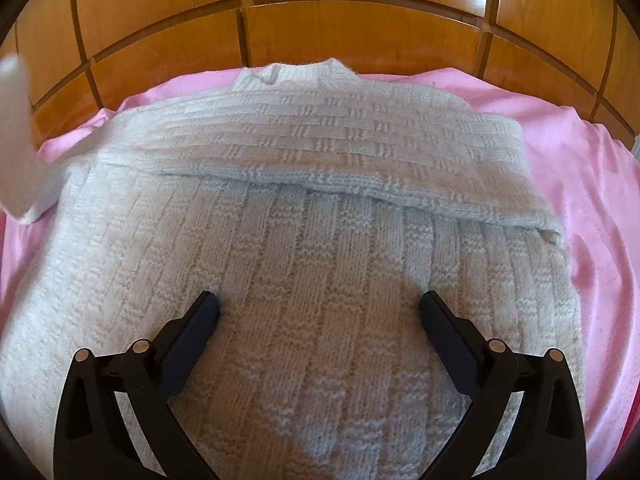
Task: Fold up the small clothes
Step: 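Grasp the other sleeve cuff with the left gripper and fold it across the body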
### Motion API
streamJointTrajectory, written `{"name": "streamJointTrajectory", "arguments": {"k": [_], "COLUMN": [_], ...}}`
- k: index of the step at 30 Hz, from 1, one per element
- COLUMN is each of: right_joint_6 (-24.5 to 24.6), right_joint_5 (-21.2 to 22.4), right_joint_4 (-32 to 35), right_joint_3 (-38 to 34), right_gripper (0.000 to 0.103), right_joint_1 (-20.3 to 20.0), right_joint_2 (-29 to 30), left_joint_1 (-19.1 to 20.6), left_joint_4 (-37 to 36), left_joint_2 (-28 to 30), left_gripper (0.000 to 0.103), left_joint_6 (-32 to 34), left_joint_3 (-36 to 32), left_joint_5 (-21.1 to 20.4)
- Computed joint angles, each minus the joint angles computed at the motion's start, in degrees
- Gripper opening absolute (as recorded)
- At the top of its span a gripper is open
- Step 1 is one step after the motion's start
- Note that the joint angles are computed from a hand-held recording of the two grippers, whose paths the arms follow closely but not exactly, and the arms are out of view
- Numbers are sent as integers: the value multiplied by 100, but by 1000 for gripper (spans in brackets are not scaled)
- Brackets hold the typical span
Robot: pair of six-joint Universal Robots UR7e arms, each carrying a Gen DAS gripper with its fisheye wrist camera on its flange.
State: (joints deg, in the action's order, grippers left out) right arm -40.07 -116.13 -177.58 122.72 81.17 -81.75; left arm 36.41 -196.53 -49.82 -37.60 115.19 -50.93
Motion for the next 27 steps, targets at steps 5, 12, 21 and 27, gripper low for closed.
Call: {"name": "streamJointTrajectory", "arguments": {"k": [5,12,21,27], "right_joint_6": [51,197,1059,771], "right_joint_5": [121,174,918,313], "right_joint_4": [87,370,2217,1971], "right_joint_3": [3,-62,-915,-1156], "right_gripper": [99,86,59,5], "right_joint_1": [-44,15,519,1116], "right_joint_2": [-63,-170,415,822], "left_joint_1": [-90,-182,-57,-141], "left_joint_4": [1249,1768,1253,1300], "left_joint_2": [906,844,755,819], "left_gripper": [35,35,33,33], "left_joint_6": [42,-512,-1158,-1047], "left_joint_3": [-694,73,881,842], "left_joint_5": [-422,-260,-260,-62]}}
